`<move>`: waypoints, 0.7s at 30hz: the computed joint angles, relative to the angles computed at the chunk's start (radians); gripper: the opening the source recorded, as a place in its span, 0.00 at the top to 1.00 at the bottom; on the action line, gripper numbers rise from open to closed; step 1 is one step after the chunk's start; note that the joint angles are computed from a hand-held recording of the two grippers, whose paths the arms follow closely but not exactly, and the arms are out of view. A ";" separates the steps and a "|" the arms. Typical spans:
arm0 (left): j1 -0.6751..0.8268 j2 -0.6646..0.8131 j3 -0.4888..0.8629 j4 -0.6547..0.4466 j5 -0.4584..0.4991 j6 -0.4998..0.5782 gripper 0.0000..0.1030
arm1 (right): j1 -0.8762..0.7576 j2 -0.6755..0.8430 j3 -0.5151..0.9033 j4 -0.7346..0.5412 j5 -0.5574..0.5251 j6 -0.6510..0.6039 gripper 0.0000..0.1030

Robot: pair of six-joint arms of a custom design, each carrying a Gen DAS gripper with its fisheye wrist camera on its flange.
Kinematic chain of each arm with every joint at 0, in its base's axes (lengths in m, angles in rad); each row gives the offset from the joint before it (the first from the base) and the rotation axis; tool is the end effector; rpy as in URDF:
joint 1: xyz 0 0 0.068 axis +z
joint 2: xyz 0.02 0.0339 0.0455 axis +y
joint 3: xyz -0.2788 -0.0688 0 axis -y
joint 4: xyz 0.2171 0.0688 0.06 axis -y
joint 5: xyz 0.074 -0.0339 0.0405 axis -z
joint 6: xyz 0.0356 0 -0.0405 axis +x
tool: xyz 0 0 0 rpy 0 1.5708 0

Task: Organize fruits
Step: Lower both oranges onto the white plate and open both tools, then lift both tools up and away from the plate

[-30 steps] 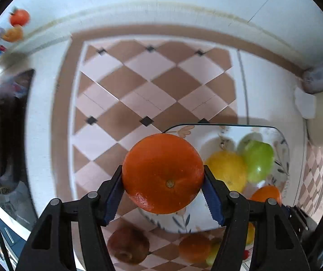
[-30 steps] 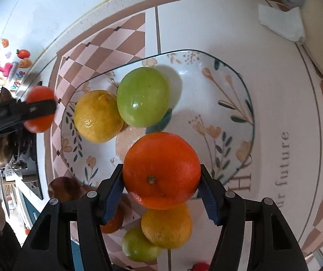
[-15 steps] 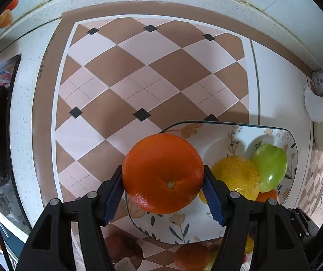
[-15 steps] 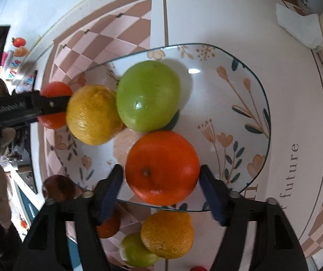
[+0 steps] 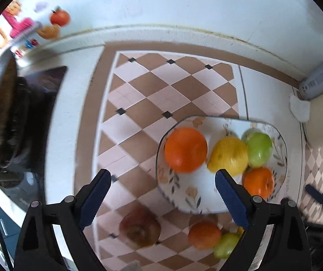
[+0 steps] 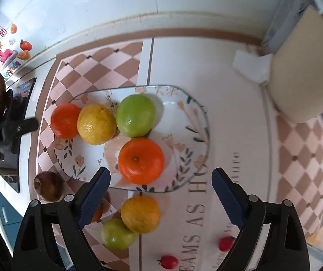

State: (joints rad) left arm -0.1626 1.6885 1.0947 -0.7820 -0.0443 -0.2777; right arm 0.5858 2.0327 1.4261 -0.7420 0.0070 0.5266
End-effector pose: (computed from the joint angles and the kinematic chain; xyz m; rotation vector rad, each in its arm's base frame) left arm 0.2839 -0.0450 0.2111 -0.1756 2.9365 0.0008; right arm 0.3176 0.2104 0.1817 -0.0860 2.9435 0.1647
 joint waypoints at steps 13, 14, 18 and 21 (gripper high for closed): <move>-0.169 -0.343 -0.071 -0.154 -0.087 -0.058 0.08 | 0.113 -0.316 -0.122 -0.082 0.125 0.160 0.09; -0.182 -0.364 -0.062 -0.173 -0.094 -0.067 0.08 | 0.121 -0.334 -0.125 -0.088 0.129 0.174 0.09; -0.227 -0.440 -0.032 -0.237 -0.121 -0.094 0.08 | 0.178 -0.426 -0.114 -0.156 0.180 0.241 0.09; -0.260 -0.489 -0.008 -0.286 -0.144 -0.119 0.08 | 0.218 -0.471 -0.091 -0.208 0.206 0.282 0.09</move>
